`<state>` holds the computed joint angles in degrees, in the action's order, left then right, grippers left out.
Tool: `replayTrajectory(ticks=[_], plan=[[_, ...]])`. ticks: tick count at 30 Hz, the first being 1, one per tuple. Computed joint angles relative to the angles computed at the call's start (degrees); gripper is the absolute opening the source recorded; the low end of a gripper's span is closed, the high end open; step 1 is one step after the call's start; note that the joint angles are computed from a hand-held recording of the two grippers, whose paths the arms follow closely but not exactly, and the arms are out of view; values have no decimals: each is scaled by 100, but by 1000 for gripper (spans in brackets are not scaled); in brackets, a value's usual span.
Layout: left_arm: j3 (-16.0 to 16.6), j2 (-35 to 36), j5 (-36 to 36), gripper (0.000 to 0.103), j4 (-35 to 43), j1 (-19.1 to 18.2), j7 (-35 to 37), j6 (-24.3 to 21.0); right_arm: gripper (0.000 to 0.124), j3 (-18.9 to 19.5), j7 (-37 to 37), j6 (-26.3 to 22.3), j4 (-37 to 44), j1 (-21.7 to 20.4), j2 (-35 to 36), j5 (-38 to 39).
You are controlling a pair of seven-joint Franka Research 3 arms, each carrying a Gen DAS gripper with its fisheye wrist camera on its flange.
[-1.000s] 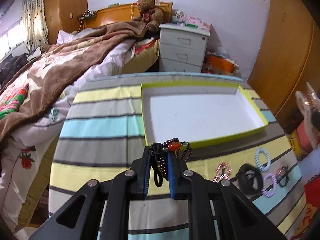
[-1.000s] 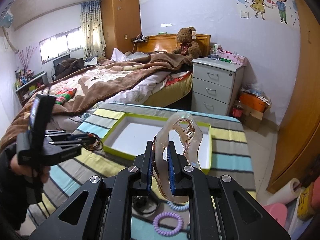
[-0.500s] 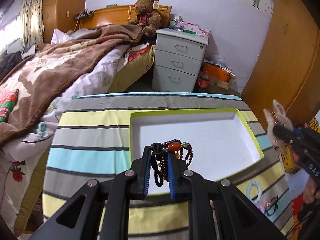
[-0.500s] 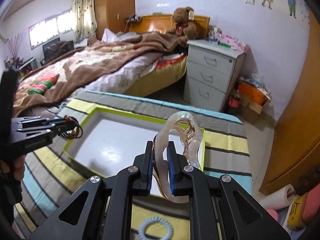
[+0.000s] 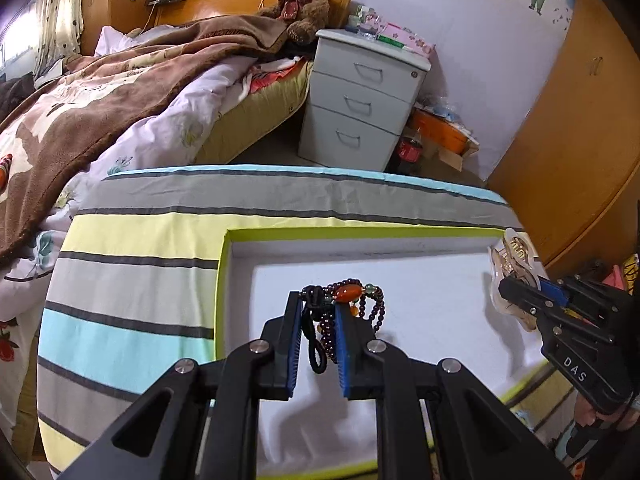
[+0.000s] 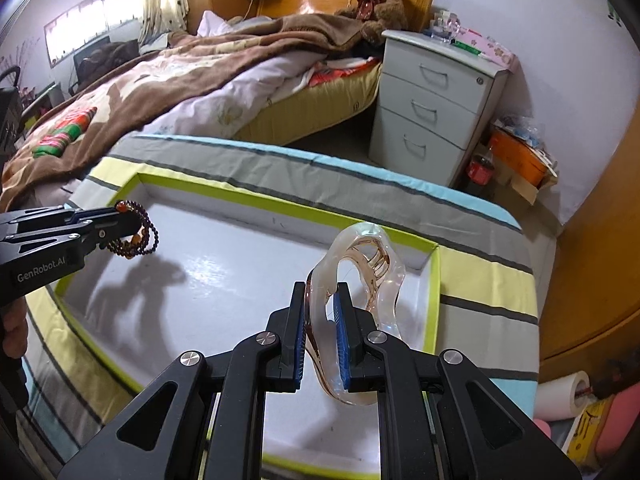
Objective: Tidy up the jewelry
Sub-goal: 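Lower the bracelet and claw clip into the green box lid, open both grippers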
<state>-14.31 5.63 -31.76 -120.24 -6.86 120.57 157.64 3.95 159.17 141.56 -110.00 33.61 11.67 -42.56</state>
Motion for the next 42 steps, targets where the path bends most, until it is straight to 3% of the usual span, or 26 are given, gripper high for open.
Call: replayTrajectory(ticks=[21, 27, 31, 42], plan=[[-174, 428, 991, 17, 236, 116, -818, 55, 15, -144, -479, -203, 325, 67, 311, 250], [-176, 451, 1091, 25, 263, 129, -911, 25, 19, -157, -384, -310, 377, 115, 329, 165], [-193, 447, 1073, 34, 258, 163, -867, 20, 36, -156, -311, -235, 345, 103, 307, 122], [-181, 291, 1086, 51, 151, 126, -933, 15, 37, -140, 79, -110, 166, 119, 131, -148]])
